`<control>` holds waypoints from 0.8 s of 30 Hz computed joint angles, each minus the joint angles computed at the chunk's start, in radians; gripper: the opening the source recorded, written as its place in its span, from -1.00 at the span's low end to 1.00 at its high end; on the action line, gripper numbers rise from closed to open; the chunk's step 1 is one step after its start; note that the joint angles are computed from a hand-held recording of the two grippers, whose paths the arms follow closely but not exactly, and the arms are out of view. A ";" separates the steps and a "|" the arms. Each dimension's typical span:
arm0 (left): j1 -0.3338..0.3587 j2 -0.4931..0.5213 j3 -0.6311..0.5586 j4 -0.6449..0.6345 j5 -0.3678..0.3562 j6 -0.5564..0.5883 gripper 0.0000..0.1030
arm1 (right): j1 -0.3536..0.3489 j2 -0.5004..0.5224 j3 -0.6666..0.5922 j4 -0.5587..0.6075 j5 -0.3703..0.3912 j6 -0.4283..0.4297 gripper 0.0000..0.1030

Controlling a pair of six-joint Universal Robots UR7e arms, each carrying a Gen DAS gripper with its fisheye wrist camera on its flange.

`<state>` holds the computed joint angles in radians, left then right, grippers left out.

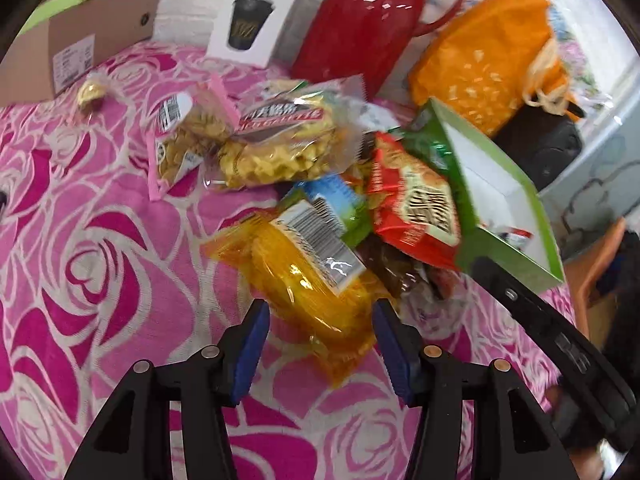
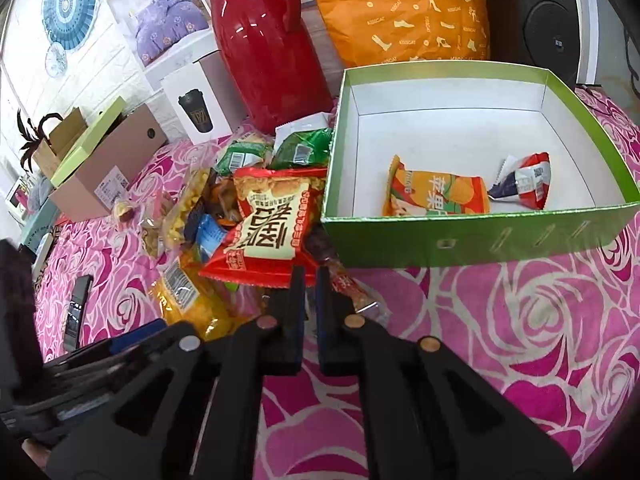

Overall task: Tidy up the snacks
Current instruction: 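Grasp the red noodle-snack bag with the right tool while the left tool grasps the yellow bread bag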

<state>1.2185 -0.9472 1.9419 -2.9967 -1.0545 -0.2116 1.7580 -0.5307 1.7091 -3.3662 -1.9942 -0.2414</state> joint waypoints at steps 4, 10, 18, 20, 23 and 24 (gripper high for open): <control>0.016 0.043 -0.034 -0.053 0.008 -0.048 0.20 | -0.003 -0.008 0.009 -0.003 0.022 0.010 -0.06; 0.053 0.019 -0.045 -0.032 -0.055 0.114 0.00 | -0.003 0.015 -0.040 0.064 0.057 0.050 0.30; 0.034 -0.050 -0.024 0.025 0.035 0.196 -0.02 | 0.010 0.097 -0.167 0.107 -0.010 0.098 0.56; 0.034 -0.058 -0.016 0.018 0.024 0.198 -0.01 | 0.012 0.116 -0.190 0.113 -0.034 0.080 0.56; 0.039 -0.058 -0.010 0.030 0.029 0.198 0.00 | 0.012 0.119 -0.179 0.104 -0.041 0.038 0.25; 0.040 -0.056 -0.008 0.032 0.032 0.198 0.00 | 0.015 0.114 -0.166 0.087 -0.044 0.018 -0.03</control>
<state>1.2587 -1.0034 1.9335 -2.9648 -1.0225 -0.0137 1.7728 -0.4167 1.5427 -3.2794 -2.0382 -0.2236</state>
